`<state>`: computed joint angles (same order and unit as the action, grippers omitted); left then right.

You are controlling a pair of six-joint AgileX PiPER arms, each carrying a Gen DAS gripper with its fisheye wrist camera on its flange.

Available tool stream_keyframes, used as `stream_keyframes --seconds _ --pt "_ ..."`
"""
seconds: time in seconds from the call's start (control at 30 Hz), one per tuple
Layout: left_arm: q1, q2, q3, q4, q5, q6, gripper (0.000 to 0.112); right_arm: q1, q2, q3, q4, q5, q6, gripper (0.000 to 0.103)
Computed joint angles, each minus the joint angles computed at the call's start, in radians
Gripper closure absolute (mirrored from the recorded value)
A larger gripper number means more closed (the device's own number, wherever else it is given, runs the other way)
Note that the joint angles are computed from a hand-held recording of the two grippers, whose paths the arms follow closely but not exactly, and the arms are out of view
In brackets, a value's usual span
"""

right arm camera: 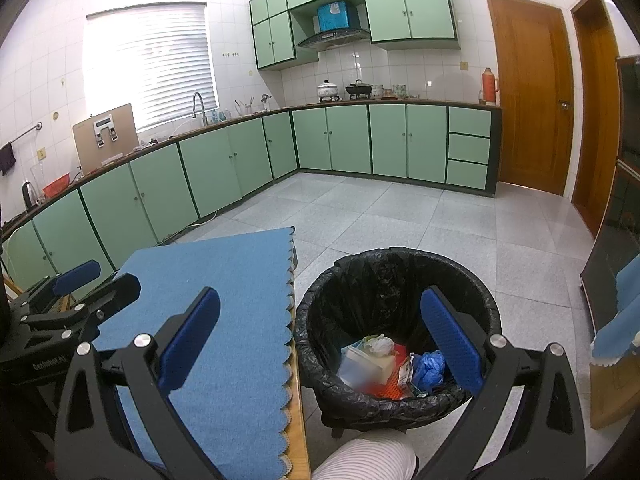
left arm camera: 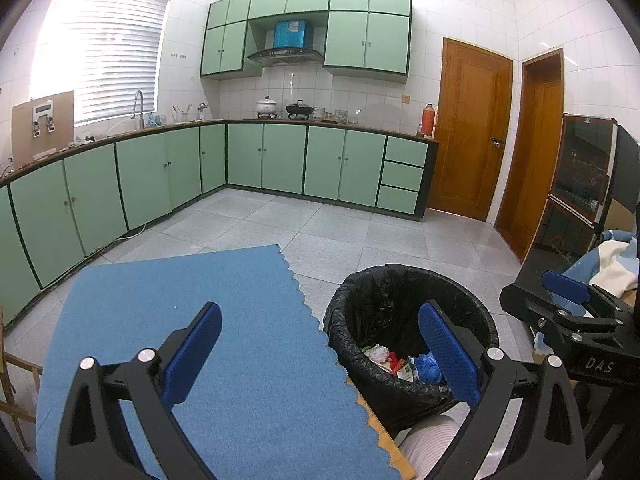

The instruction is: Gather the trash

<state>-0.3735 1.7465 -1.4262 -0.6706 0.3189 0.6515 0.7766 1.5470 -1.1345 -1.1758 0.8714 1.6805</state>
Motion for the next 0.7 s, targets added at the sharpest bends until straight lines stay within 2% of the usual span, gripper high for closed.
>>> stream_keyframes --seconds 0.7 --pt "0.003 -0.001 0.000 0.004 0.003 -0.004 0.016 0.000 0.003 -0.002 -0.001 -0.001 0.002 0.006"
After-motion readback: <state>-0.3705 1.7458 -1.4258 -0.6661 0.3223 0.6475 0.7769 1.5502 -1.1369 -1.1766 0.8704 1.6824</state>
